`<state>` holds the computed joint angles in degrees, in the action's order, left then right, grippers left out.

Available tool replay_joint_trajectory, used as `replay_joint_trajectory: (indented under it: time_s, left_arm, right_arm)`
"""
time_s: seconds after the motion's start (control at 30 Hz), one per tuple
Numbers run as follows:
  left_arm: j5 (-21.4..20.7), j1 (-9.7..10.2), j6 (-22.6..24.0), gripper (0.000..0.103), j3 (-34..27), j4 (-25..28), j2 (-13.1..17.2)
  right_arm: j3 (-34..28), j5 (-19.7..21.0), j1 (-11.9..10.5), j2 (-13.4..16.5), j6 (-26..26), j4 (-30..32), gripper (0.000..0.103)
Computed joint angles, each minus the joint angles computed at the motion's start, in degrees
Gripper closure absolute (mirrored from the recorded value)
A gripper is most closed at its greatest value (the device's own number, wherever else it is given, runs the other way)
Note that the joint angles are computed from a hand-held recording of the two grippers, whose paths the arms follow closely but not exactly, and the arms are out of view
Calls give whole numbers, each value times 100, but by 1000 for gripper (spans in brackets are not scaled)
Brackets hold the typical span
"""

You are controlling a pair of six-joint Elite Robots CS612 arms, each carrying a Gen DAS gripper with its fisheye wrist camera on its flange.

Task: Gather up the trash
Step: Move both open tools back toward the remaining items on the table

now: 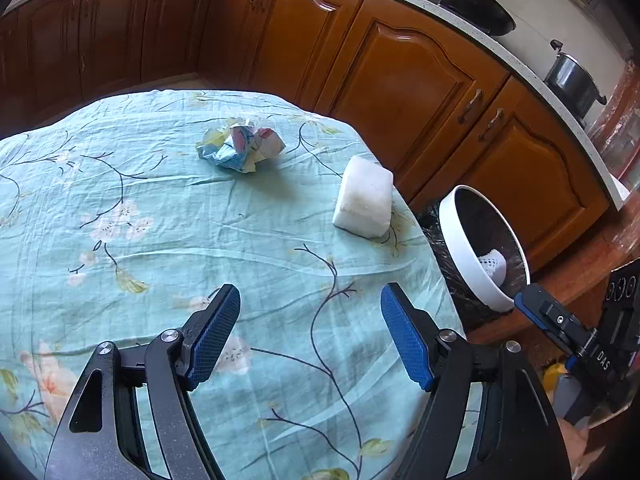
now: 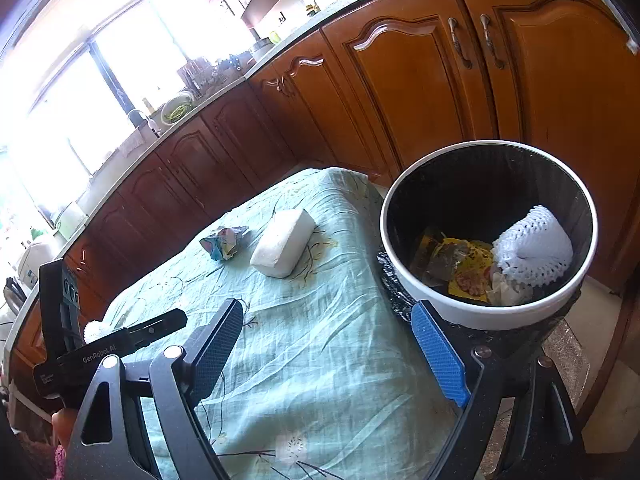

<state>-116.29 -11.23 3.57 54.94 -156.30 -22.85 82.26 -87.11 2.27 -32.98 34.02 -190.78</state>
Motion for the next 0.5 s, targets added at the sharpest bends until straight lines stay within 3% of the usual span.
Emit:
replay_joint_trajectory:
  time_s: [0.5]
  left_arm:
    - [335, 74, 128, 28, -829, 377, 356]
  right_arm:
    - [-1068, 468, 49, 411, -359, 1022, 12]
